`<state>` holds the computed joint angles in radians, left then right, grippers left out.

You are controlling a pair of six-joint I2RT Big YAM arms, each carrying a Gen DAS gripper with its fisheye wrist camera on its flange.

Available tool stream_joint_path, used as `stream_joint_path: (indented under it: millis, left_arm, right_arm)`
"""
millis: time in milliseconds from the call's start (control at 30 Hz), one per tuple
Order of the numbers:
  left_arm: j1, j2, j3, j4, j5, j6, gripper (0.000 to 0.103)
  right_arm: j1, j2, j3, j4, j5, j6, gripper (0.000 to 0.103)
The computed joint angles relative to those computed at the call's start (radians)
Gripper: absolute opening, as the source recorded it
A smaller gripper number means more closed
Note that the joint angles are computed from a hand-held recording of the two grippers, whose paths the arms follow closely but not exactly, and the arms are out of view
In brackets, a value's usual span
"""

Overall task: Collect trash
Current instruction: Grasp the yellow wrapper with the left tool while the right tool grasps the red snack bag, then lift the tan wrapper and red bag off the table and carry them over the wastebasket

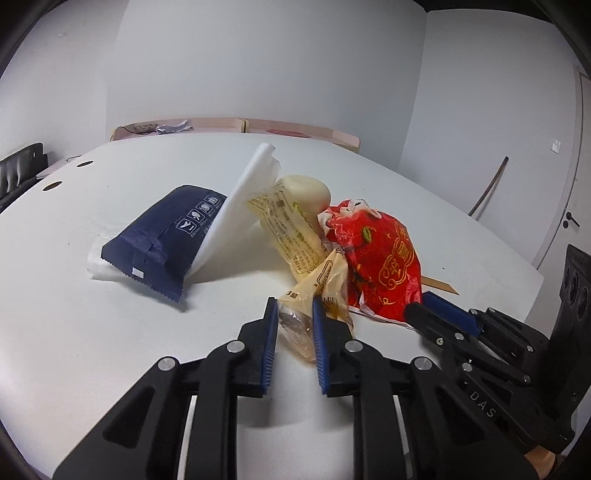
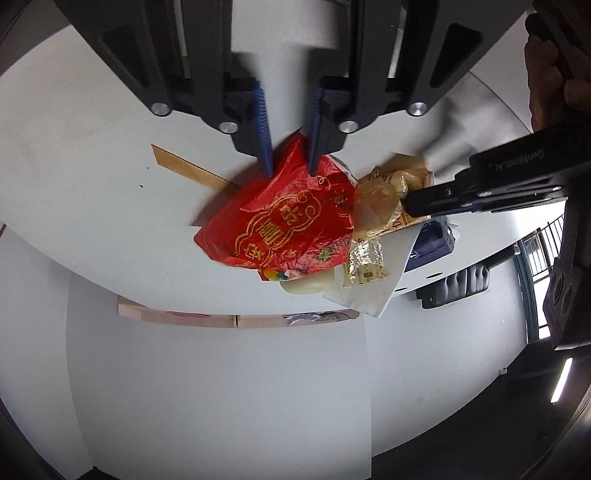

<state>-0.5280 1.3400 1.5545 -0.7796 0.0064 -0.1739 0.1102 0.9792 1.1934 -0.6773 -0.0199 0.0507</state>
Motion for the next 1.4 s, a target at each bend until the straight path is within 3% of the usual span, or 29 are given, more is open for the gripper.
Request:
stream_joint_path:
  millis: [133,333,1400]
  left_arm:
    - [0.000,-0.023,-0.025,0.006,0.004,0.006,0.018]
    - [0.000,-0.031,-0.037,0.020,0.013,0.009,0.017]
    - [0.019,-0.187,-0.177,0.026,0.077,0.010,0.016]
  right_arm:
    - [-0.025,-0.030,-0.019,-0.001,-0.045,0.029,0.013]
    - [-0.018,-0.068,-0.035,-0.012,-0.012,0.029,0.008]
    - [0.105,-0.266,-0.119,-0.065,0.114,0.090,0.007]
